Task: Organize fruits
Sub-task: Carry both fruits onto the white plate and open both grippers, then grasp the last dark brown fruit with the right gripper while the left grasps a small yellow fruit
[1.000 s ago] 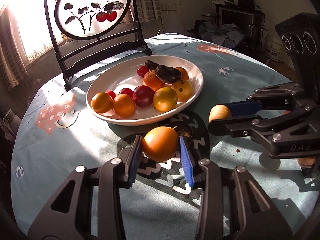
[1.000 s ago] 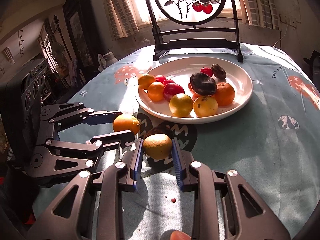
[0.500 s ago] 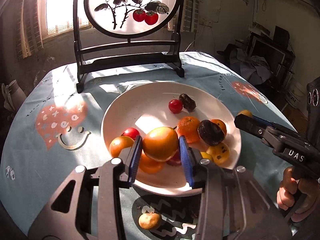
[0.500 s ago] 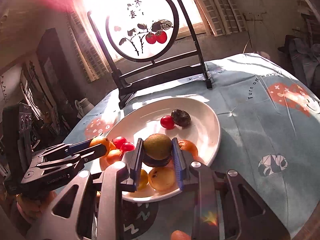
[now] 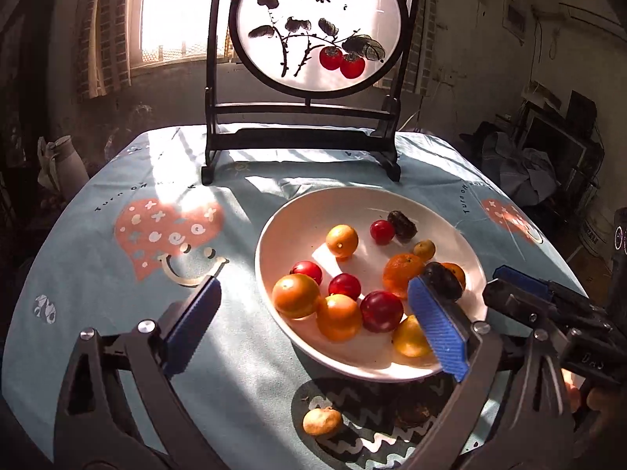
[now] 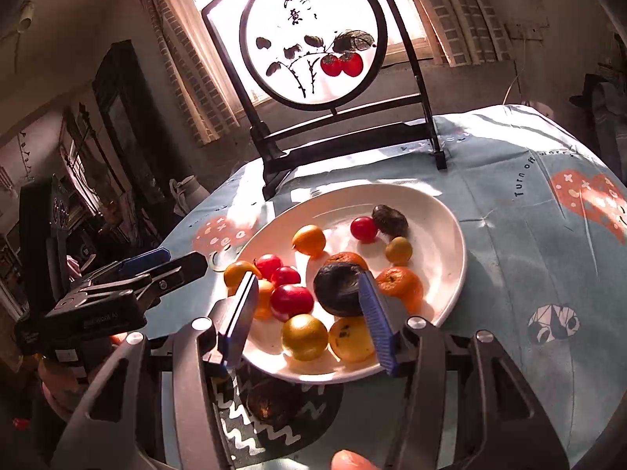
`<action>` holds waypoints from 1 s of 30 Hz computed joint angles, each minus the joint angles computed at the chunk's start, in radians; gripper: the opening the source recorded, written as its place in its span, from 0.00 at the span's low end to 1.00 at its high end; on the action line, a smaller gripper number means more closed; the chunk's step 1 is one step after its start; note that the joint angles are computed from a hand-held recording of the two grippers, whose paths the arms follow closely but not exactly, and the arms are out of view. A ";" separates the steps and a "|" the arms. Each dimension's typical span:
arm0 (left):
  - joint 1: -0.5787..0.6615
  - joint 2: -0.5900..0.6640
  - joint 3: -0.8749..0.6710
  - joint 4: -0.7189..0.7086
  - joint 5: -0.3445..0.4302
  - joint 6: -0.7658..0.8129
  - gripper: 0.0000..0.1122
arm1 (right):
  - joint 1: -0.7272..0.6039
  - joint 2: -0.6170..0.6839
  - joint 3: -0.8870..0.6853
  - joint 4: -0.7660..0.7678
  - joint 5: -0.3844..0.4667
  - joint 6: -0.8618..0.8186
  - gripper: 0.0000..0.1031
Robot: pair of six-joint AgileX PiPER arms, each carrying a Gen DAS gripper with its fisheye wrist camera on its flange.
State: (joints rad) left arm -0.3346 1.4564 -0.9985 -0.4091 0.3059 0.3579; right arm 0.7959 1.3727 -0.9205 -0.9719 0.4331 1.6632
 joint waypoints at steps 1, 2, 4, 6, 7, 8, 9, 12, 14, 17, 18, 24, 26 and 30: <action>0.015 -0.027 0.045 0.017 -0.029 -0.017 0.90 | 0.028 0.009 -0.009 0.041 0.001 -0.047 0.54; 0.030 -0.046 0.081 0.047 -0.050 -0.043 0.90 | 0.054 0.022 -0.020 0.079 -0.001 -0.098 0.55; 0.051 -0.070 0.143 0.156 -0.083 -0.143 0.90 | 0.113 0.062 -0.059 0.140 0.016 -0.212 0.56; 0.068 -0.077 0.176 0.253 -0.079 -0.229 0.90 | 0.167 0.132 -0.139 0.219 0.113 -0.353 0.57; 0.068 -0.074 0.182 0.338 -0.074 -0.309 0.90 | 0.191 0.168 -0.174 0.230 0.171 -0.381 0.57; 0.066 -0.073 0.186 0.418 -0.069 -0.385 0.90 | 0.203 0.200 -0.200 0.246 0.213 -0.402 0.57; 0.064 -0.072 0.187 0.486 -0.062 -0.452 0.90 | 0.197 0.220 -0.213 0.287 0.223 -0.441 0.57; 0.070 -0.073 0.184 0.506 -0.054 -0.476 0.90 | 0.159 0.247 -0.213 0.402 0.202 -0.529 0.57; 0.074 -0.078 0.186 0.503 -0.056 -0.476 0.90 | 0.162 0.261 -0.221 0.377 0.230 -0.512 0.57; 0.063 -0.081 0.185 0.546 -0.051 -0.515 0.90 | 0.158 0.285 -0.236 0.375 0.250 -0.514 0.56; 0.061 -0.082 0.186 0.556 -0.052 -0.525 0.90 | 0.158 0.294 -0.242 0.369 0.262 -0.510 0.57; 0.062 -0.099 0.194 0.521 -0.053 -0.486 0.90 | 0.155 0.311 -0.254 0.359 0.274 -0.505 0.56; 0.062 -0.098 0.192 0.517 -0.049 -0.482 0.90 | 0.154 0.312 -0.256 0.365 0.274 -0.514 0.56; 0.067 -0.094 0.189 0.499 -0.045 -0.469 0.90 | 0.155 0.326 -0.273 0.376 0.289 -0.530 0.50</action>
State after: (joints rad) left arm -0.2680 1.3626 -0.8093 0.0897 0.2610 -0.1107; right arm 0.9513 1.6987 -1.1940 -0.5964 0.7220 1.1335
